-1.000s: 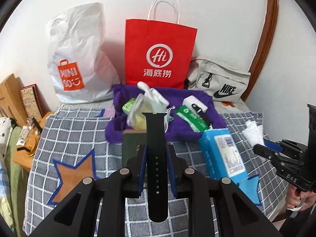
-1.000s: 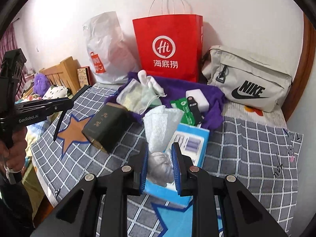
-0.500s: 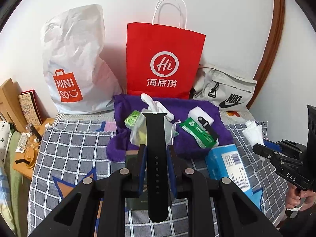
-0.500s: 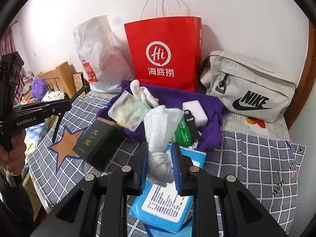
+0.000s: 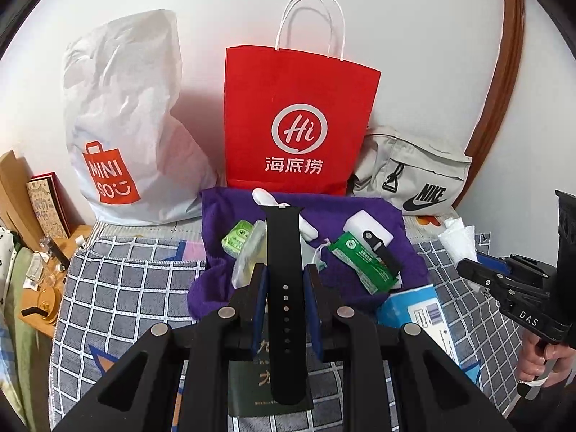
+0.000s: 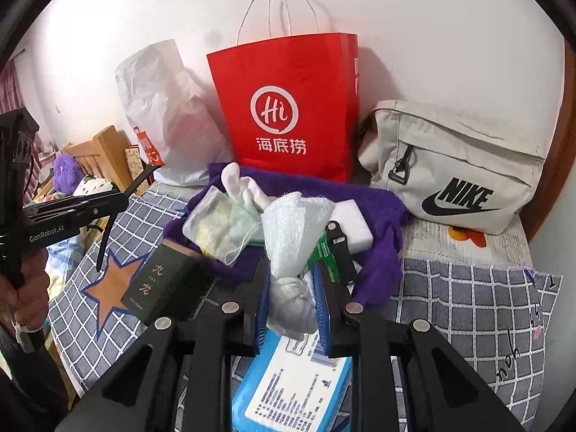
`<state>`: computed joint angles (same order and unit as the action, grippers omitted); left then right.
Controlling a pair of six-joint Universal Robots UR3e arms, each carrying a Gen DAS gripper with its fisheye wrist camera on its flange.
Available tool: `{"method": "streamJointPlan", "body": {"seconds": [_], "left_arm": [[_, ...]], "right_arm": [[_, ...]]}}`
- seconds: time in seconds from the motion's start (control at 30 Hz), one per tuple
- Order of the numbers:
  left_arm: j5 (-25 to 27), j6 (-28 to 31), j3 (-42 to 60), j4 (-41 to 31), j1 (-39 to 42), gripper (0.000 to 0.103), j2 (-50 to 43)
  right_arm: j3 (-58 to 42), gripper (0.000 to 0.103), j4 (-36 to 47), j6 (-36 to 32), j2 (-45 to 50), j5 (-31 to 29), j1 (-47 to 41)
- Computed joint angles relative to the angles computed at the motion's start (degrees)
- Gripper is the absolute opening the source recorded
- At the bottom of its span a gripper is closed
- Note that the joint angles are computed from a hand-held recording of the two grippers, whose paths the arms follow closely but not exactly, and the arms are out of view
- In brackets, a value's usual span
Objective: Organize soft objects
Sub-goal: 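Carry the strap with the left tool while the right tool carries the tissue to the towel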
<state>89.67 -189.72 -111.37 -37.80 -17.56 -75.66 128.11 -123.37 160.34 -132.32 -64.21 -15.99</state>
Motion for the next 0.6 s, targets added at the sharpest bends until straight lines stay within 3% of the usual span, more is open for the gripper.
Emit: {"method": "streamJointPlan", "body": {"seconds": [0.6], "left_arm": [[-0.55,1.45,9.19,0.9,0.95,0.02,-9.24]], "right_arm": [[-3.7,0.023,-13.71,3.43,14.87,-1.93,3.82]]}}
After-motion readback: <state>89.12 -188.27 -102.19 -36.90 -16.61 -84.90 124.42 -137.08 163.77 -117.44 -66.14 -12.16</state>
